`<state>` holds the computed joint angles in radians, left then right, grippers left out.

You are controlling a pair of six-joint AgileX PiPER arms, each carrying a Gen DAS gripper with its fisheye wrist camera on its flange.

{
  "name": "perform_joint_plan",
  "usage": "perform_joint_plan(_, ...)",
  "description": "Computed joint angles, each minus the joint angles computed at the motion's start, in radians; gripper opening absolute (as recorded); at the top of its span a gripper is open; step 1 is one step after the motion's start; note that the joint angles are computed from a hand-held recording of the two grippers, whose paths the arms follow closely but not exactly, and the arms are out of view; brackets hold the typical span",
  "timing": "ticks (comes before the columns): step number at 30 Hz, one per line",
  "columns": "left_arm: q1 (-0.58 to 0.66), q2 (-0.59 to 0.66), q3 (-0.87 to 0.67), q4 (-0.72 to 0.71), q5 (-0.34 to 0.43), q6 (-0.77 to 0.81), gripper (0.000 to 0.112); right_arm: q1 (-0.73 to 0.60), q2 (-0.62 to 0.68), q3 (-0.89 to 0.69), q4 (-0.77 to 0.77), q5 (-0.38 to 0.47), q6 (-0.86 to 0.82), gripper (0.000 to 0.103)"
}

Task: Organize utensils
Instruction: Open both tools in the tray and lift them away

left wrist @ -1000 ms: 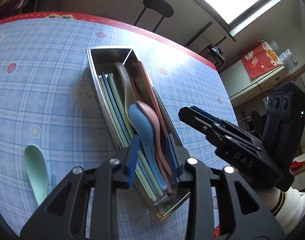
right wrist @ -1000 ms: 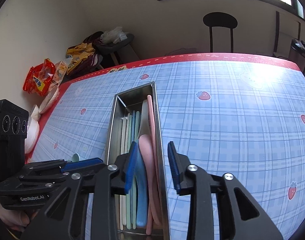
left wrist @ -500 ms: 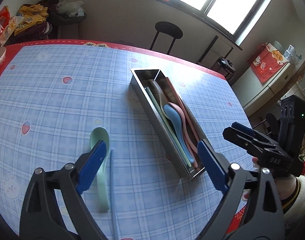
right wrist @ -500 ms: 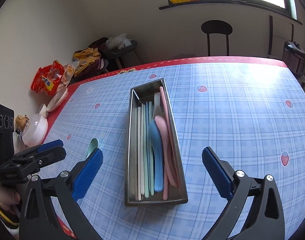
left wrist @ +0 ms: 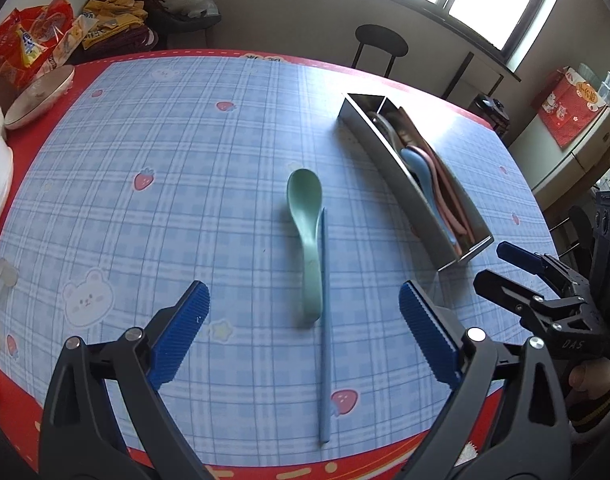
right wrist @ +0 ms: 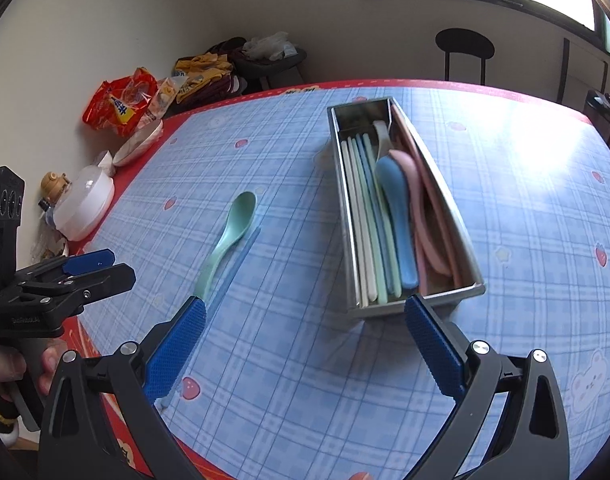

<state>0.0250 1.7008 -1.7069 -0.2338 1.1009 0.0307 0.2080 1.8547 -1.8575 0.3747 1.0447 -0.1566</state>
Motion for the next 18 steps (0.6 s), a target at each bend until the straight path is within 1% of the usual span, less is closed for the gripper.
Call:
perform_joint_plan(3,0.032,-0.031,0.059,-0.012,-0.007,0.041,0.094,0.043,-0.020,0.060,-0.011,-0.015,0.040,0.097)
perform_joint_plan(7,0.062,-0.061,0.120,-0.014,-0.015,0.082,0.094,0.106,-0.007,0.068,-0.044,0.003,0.081,0.097)
perform_joint_plan(11,0.092,-0.070,0.155,-0.033,-0.014,0.125,0.094,0.191,0.034,0.015,-0.195,0.037,0.190,0.097)
perform_joint_plan(15,0.125,-0.078,0.184,-0.048,-0.017,0.167,0.094,0.237,0.083,-0.030,-0.238,0.075,0.232,0.097)
perform_joint_plan(18,0.163,-0.080,0.202,-0.078,-0.023,0.201,0.094,0.288,0.134,-0.092,-0.273,0.114,0.222,0.097)
